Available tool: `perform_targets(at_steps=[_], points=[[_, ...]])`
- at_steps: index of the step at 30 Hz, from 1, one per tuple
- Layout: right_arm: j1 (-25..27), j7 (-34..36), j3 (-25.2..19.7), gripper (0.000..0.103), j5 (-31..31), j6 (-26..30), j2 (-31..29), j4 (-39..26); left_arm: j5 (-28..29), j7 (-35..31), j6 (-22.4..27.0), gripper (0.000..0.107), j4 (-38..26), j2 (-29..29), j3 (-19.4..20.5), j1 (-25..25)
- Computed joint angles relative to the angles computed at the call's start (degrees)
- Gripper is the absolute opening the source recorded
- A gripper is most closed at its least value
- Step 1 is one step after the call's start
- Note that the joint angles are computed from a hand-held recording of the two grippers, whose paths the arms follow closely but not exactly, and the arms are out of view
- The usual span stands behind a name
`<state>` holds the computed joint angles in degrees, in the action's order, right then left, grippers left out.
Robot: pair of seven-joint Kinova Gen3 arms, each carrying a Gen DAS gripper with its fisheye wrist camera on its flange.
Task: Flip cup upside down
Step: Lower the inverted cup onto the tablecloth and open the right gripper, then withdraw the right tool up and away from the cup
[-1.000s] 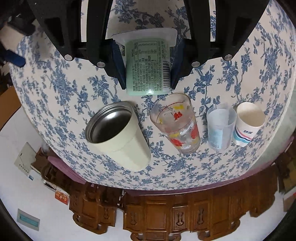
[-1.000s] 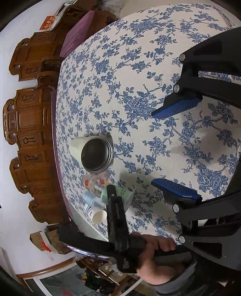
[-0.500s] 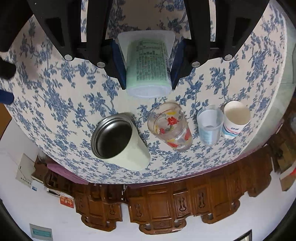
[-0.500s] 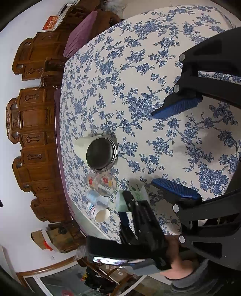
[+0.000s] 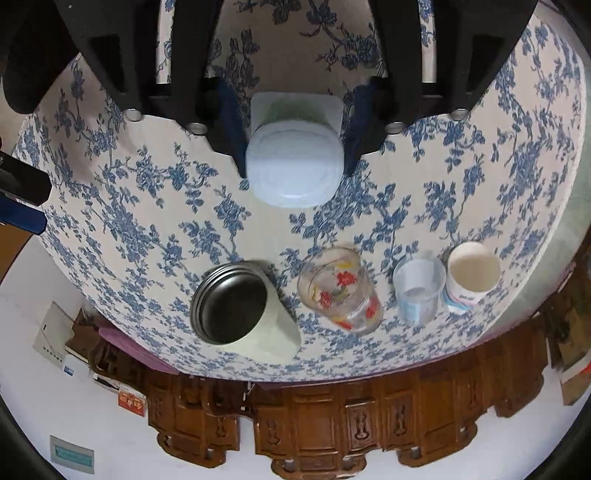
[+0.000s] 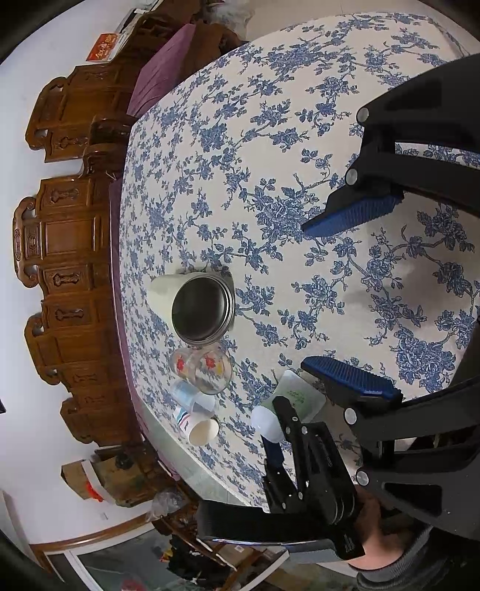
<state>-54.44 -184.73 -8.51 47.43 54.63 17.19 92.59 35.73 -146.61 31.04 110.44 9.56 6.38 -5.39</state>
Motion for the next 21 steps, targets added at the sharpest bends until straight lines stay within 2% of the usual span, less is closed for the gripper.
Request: perform_targets(at_steps=[2, 4, 9, 15, 18, 21], points=[[-0.1, 0.0, 0.0, 0.069, 0.1, 0.3, 0.1, -0.2, 3.0, -3.1, 0.1, 0.061, 0.9, -0.8, 0.9, -2.0], [-0.2, -0.1, 0.0, 0.069, 0.1, 0.5, 0.2, -0.3, 4.3, -4.6, 0.7, 0.07, 1.0, -1.3, -0.1, -1.9], [-1.1, -0.4, 0.1, 0.069, 0.8, 2.2, 0.7, -1.7, 6.3, -6.6, 3.7, 0.072, 0.7, -3.2, -2.2, -2.9], [-3.2, -1.2, 0.4, 0.069, 2.6, 5.0, 1.9, -5.0, 7.5, -8.3, 6.0, 0.095, 0.9, -6.9, -5.4, -3.4], [-4.5, -1.2, 0.5, 0.069, 3.5, 6.6, 2.8, -6.8, 6.9, -8.0, 7.9, 0.095, 0.3, -8.2, -7.1, -3.5], [-6.3, -2.2, 0.9, 0.081, 4.7, 8.6, 3.8, -8.6, 7.1, -8.2, 9.6, 0.095, 0.0, -9.4, -8.6, -3.9]])
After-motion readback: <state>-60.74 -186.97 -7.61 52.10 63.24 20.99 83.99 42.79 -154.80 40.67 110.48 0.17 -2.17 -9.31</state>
